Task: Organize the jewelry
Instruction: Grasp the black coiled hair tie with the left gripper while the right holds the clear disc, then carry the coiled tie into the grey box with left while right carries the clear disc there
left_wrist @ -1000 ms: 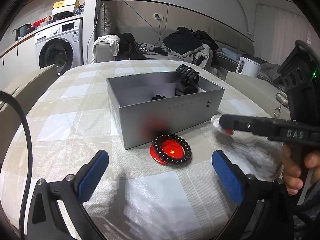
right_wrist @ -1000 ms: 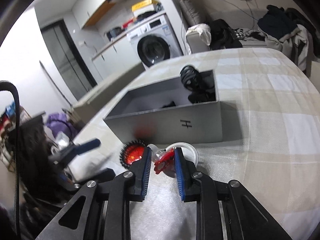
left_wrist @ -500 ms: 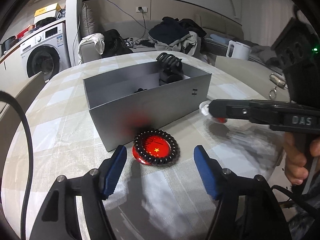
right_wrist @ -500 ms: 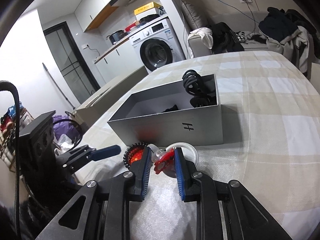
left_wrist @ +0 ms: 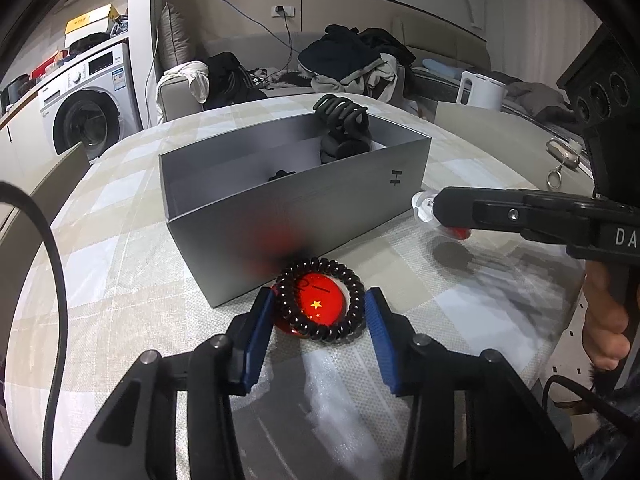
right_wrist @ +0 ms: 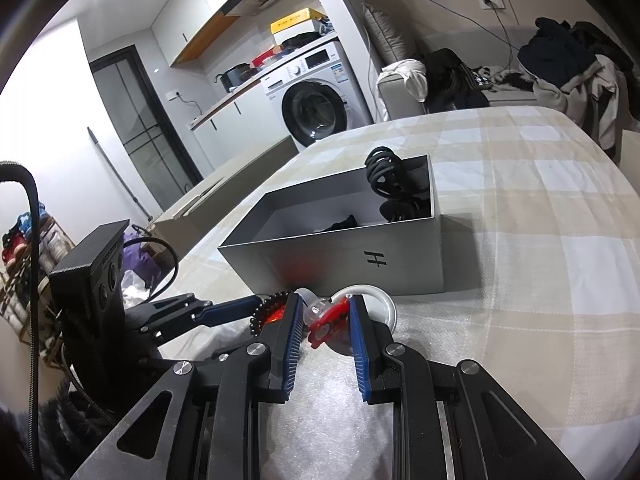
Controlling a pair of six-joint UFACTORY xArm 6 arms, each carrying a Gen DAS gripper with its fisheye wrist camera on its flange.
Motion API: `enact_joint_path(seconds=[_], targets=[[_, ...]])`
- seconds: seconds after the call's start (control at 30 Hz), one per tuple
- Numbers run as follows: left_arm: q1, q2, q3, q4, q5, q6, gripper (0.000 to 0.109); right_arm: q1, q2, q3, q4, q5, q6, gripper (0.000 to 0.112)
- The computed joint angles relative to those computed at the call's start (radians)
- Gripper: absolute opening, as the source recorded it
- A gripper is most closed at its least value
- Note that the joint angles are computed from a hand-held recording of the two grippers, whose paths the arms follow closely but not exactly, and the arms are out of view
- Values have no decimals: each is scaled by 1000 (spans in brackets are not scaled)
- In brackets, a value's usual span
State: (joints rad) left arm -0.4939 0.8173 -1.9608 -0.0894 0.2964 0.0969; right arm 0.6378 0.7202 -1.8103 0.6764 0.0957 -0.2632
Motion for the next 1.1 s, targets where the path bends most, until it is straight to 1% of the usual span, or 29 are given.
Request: enact_joint_path(seconds=[0.1, 0.17, 0.2, 0.23, 0.27, 0.37, 0.53, 0.63, 0.73, 0.77, 0.8, 0.83, 0.87, 1.1], targets=[[-1, -2, 2, -17, -3, 20, 36, -1, 1, -2, 2, 0, -2, 22], [-3, -14, 22, -20, -21, 22, 25, -1, 1, -2, 0, 1, 0, 22], [-2, -19, 27, -23, -21, 24, 18, -1, 1, -2, 2, 0, -2, 22], [-4, -22, 28, -54, -8, 50, 13, -1, 2, -3, 2, 0, -3, 22], [-6, -29, 37, -92, -3, 84, 13, -1, 0, 0, 5, -2, -5, 22], [-6, -31, 45, -73, -12, 80, 14, -1, 2, -3, 6, 0, -5, 22], [-5, -3, -5, -75, 19, 77, 13, -2, 5, -9, 0, 8, -4, 22], [-5, 7, -19, -48, 22, 50, 13, -2, 7, -12, -3, 11, -2, 22], [-5, 6, -8, -10, -3, -1, 13, -1, 9, -16, 1, 15, -6, 22], [-5, 6, -5, 8, -9, -15, 13, -1, 10, -17, 9, 15, -12, 22], [-6, 6, -2, 16, -16, -19, 10, 0, 10, -17, 9, 13, -14, 22], [-7, 5, 1, 0, -19, -5, 6, 1, 9, -16, 13, 12, -17, 22], [-8, 3, 5, -31, -23, 22, 5, 1, 8, -15, 19, 10, -22, 22], [-11, -36, 71, -119, -86, 105, 4, 3, 1, -5, 63, -5, -57, 22]])
